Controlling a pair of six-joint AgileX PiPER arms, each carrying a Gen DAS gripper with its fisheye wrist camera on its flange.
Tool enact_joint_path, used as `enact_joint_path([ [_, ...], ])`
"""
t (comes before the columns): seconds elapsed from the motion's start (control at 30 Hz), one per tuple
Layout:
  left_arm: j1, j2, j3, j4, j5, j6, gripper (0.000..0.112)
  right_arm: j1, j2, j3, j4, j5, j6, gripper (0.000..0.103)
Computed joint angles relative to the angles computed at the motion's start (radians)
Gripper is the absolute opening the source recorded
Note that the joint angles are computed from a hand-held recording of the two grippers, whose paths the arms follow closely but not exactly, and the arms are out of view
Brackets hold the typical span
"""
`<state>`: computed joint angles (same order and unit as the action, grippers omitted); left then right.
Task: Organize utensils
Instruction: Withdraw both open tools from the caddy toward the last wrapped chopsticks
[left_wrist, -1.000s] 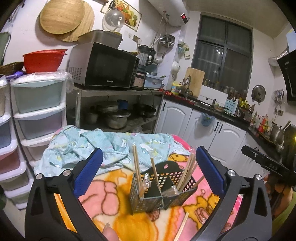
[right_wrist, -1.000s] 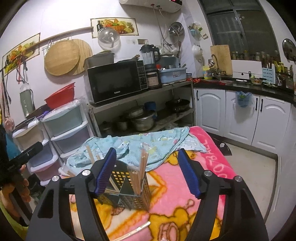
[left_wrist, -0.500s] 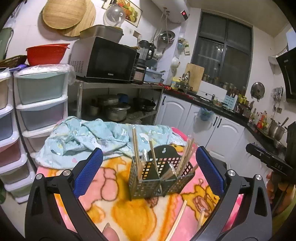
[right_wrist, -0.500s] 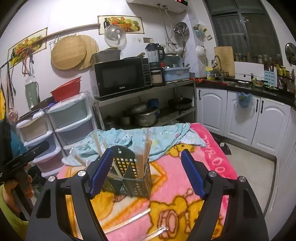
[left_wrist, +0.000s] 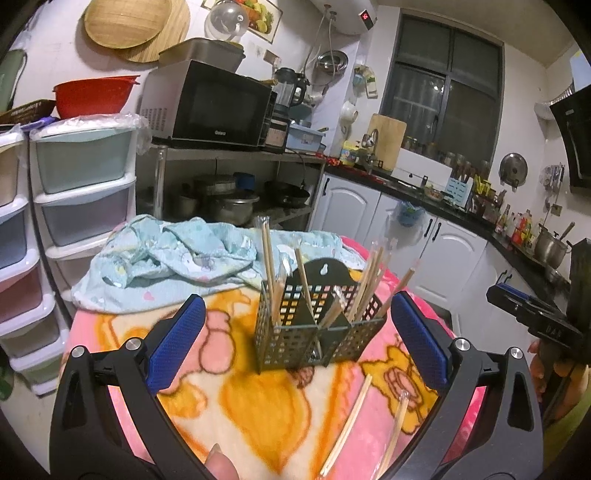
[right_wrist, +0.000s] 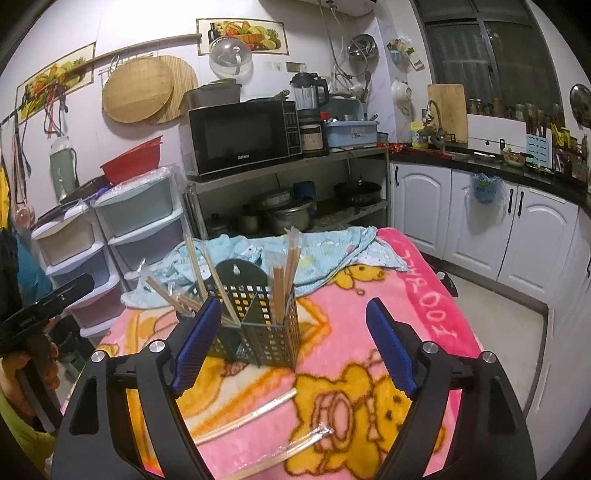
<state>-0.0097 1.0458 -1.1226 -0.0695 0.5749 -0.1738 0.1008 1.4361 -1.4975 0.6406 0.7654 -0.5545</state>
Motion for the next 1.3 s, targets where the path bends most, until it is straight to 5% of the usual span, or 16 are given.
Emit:
enact_joint_path([
  [0.63, -0.096, -0.060, 0.132, 0.140, 0.022, -0.121, 0.092, -0.004, -0.027, 0.133, -0.021, 0.001, -0.046, 0.079],
  [1.3, -0.103, -0.092, 0.321, 0.016, -0.003, 0.032, 0.092, 0.037, -0.010, 0.259, -0.121, -0.036, -0.020, 0.079],
])
